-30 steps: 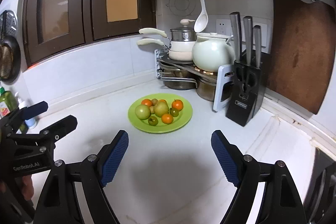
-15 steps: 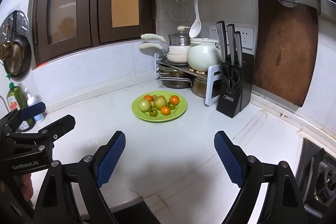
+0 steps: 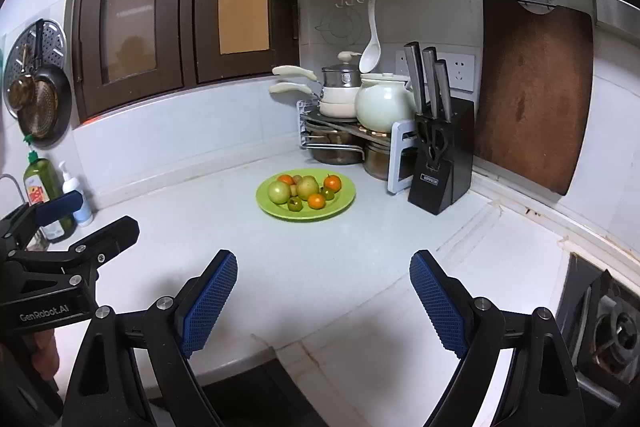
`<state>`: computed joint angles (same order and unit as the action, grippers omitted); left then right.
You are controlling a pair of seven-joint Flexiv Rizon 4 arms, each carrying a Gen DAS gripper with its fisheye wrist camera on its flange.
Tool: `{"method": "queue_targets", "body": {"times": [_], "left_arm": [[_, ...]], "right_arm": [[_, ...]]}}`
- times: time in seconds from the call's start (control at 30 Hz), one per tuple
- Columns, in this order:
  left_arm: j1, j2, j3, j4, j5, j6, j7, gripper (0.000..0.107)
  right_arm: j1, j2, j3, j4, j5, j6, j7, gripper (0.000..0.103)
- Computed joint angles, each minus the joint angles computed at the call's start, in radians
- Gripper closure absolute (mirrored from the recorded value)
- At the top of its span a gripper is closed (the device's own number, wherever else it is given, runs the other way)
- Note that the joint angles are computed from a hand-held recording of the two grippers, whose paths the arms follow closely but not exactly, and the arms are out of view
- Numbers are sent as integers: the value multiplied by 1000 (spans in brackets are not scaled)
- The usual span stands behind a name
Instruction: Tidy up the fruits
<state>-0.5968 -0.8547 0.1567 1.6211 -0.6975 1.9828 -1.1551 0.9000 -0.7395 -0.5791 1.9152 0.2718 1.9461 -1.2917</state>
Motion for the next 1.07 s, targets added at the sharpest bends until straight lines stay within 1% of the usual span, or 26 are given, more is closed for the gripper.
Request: {"method": "queue_targets", "body": {"times": [0.2, 0.47, 0.73, 0.87, 1.07], "left_arm": [[-13, 3, 3, 8, -6, 3, 0, 4], [-22, 7, 0, 17, -12, 10, 5, 4], [-22, 11, -5, 22, -16, 9, 9, 4], [-6, 16, -19, 28, 2, 11, 5, 4], [-17, 13, -8, 28, -9, 12, 3, 4]], "right_arm": [[21, 6, -22, 27, 17, 7, -6, 14], [17, 21, -12, 46, 26, 17, -20, 14], [27, 18, -19, 43, 37, 11, -24, 14], [22, 24, -14, 52, 35, 20, -32, 14], [11, 31, -3, 52, 31, 18, -41, 14]]}}
